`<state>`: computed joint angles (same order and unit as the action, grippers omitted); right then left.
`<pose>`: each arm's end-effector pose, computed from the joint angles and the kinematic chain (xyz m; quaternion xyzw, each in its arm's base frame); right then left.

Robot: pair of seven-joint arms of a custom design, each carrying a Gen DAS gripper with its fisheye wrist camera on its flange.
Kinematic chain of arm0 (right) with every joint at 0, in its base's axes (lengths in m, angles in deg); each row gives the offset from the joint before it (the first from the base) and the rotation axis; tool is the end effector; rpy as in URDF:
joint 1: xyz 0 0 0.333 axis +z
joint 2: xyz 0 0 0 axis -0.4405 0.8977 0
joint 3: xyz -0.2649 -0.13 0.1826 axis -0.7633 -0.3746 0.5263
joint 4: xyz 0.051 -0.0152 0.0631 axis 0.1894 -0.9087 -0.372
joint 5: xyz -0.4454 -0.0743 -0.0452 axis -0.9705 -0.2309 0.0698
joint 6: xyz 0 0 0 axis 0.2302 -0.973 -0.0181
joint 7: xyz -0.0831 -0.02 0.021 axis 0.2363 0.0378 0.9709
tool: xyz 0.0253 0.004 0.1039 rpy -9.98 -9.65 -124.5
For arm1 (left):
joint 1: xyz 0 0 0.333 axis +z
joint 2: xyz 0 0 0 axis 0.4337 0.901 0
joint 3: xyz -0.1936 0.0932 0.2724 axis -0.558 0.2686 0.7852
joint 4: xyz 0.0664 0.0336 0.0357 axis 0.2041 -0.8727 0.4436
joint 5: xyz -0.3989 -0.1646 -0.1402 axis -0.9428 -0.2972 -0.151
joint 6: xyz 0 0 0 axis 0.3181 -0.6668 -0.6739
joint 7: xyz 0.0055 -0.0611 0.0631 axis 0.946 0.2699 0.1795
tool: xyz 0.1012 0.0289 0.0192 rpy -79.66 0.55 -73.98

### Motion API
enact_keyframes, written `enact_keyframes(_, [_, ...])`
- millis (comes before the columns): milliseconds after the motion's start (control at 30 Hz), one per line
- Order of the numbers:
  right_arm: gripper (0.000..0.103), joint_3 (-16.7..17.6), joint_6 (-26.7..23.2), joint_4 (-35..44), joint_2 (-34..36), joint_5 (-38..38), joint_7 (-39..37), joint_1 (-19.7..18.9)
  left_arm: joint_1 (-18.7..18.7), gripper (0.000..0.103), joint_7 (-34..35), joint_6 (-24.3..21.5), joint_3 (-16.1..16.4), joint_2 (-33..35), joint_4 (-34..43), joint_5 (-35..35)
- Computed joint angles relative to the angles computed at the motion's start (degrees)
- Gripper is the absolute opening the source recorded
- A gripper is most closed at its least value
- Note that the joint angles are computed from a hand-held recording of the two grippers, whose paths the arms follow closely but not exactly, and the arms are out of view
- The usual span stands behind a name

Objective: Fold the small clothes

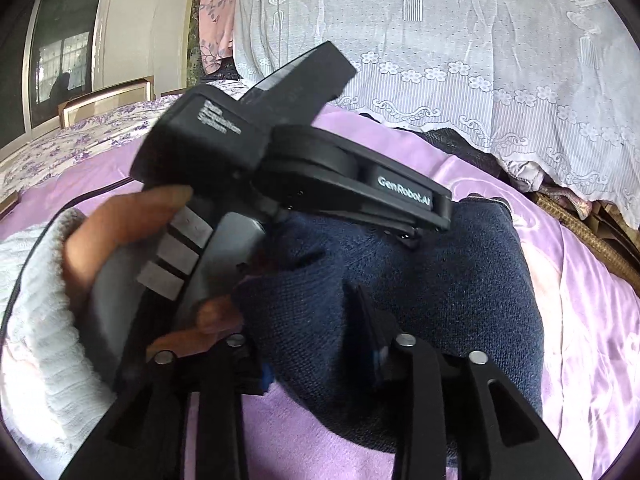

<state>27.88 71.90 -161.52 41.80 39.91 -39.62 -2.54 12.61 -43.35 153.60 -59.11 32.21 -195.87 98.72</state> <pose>0.5057 0.2160 0.5319 -0.8732 0.1699 -0.1845 0.4178 0.5355 -0.2902 0.5040 -0.8351 0.4221 -0.3323 0.1185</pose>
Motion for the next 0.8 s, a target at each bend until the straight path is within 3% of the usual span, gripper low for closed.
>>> enact_keyframes(33, [0.053, -0.5, -1.5, -0.1, -0.4, -0.1, -0.3, -0.1, 0.0, 0.099, 0.0, 0.3, 0.1, -0.2, -0.3, 0.0])
enact_keyframes(133, [0.059, -0.9, -2.7, -1.6, -2.3, 0.0, -0.8, -0.3, 0.1, 0.098, -0.2, 0.6, 0.2, -1.4, -1.5, -1.1])
enact_keyframes(267, [0.059, -2.3, -4.9, -2.9, -4.5, 1.9, -1.5, -0.6, -0.4, 0.098, 0.0, -3.5, -0.3, -3.8, -2.2, -2.0])
enact_keyframes(400, [0.058, -4.5, -9.2, -4.3, -7.3, 4.9, -1.0, -1.4, -0.3, 0.098, -5.1, -8.7, -2.5, -8.2, -3.6, 1.6])
enact_keyframes(567, [0.043, -6.7, -13.4, -3.4, -7.6, 10.8, -1.1, -3.1, 0.0, 0.098, -13.8, -9.0, -5.3, -14.2, -6.5, 8.1])
enact_keyframes(600, [0.034, -6.5, -13.2, -3.0, -7.3, 11.7, -0.3, -3.5, -0.3, 0.098, -14.1, -9.1, -5.5, -14.4, -6.5, 8.6])
enact_keyframes(700, [0.02, -4.1, -9.7, -1.8, -6.0, 10.9, 3.2, -4.5, -1.9, 0.098, -12.6, -11.9, -5.9, -12.6, -4.8, 8.1])
enact_keyframes(800, [0.012, -1.0, -2.6, -1.3, -3.4, 5.5, 8.0, -5.3, -4.3, 0.098, -8.4, -14.4, -4.6, -8.2, -2.9, 3.3])
